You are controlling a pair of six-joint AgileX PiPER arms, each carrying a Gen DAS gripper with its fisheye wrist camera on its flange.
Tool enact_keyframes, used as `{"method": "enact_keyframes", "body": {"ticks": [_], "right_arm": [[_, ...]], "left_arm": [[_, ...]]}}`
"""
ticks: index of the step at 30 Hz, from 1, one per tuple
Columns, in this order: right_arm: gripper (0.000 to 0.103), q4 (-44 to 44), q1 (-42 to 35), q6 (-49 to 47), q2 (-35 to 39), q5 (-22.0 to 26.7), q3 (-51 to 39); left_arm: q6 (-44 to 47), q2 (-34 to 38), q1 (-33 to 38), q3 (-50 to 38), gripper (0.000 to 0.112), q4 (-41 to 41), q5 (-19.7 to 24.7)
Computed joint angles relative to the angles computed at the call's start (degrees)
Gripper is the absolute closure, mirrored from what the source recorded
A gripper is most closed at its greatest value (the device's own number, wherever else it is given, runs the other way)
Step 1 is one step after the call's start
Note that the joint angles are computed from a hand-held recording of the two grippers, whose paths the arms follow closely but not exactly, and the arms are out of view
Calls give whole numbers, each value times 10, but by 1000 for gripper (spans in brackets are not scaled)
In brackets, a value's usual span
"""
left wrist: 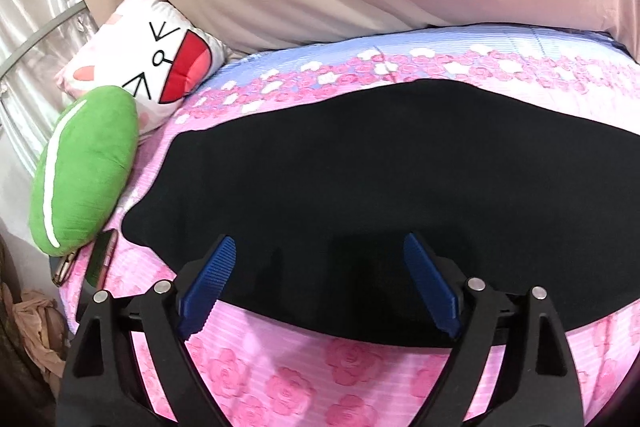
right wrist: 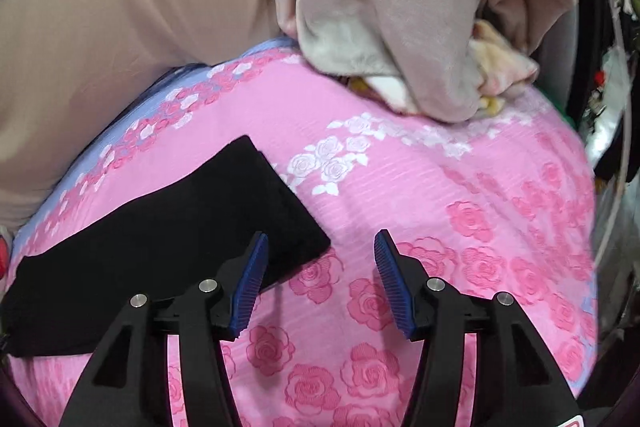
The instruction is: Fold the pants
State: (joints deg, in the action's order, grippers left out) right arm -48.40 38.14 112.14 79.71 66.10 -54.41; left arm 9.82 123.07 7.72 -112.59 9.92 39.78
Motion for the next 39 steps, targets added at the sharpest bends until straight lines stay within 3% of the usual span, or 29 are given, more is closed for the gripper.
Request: {"method": "enact_keyframes", "body": {"ticks": [3, 9, 12, 16, 19, 20, 22, 24, 25, 28, 29, 31, 34, 39], "right_arm": [[49, 4, -26, -16, 5, -47, 5], [49, -8, -44, -41, 36, -72, -19], [51, -17, -39, -64, 60, -37, -49], [53, -4, -39, -107, 69, -47, -61], [92, 16, -58, -128, 82, -64, -59], [93, 8, -52, -125, 74, -71, -57], [93, -15, -30, -136, 85, -16, -84], [93, -32, -15, -129, 73, 12, -88], [93, -31, -22, -124, 60, 3, -77], [87, 21, -82, -153, 60, -85, -30], [83, 19, -77, -153, 55, -80, -33], [65, 0, -52, -128, 44, -43, -37], [61, -7, -41, -104, 24, -32, -31], [57, 52, -103, -149, 47, -111, -24]], "left_arm": [[-10, -7, -11, 11, 28, 10, -3], [-10, -7, -29, 11, 27, 7, 5], [-12, -6, -35, 10, 27, 10, 8], [-5, -11, -37, 17, 25, 3, 5], [-7, -9, -41, 14, 25, 4, 9], [-11, -10, -43, 16, 25, 7, 8], [-14, -15, -49, 22, 25, 12, 6], [-14, -22, -54, 31, 25, 15, -1], [-15, -24, -55, 33, 25, 16, -3], [-11, -21, -58, 31, 25, 13, 0], [-15, -19, -59, 31, 25, 19, 1], [-16, -17, -60, 31, 25, 21, 2], [-8, -17, -58, 34, 25, 13, 0], [-2, -21, -56, 41, 25, 4, -4]]}}
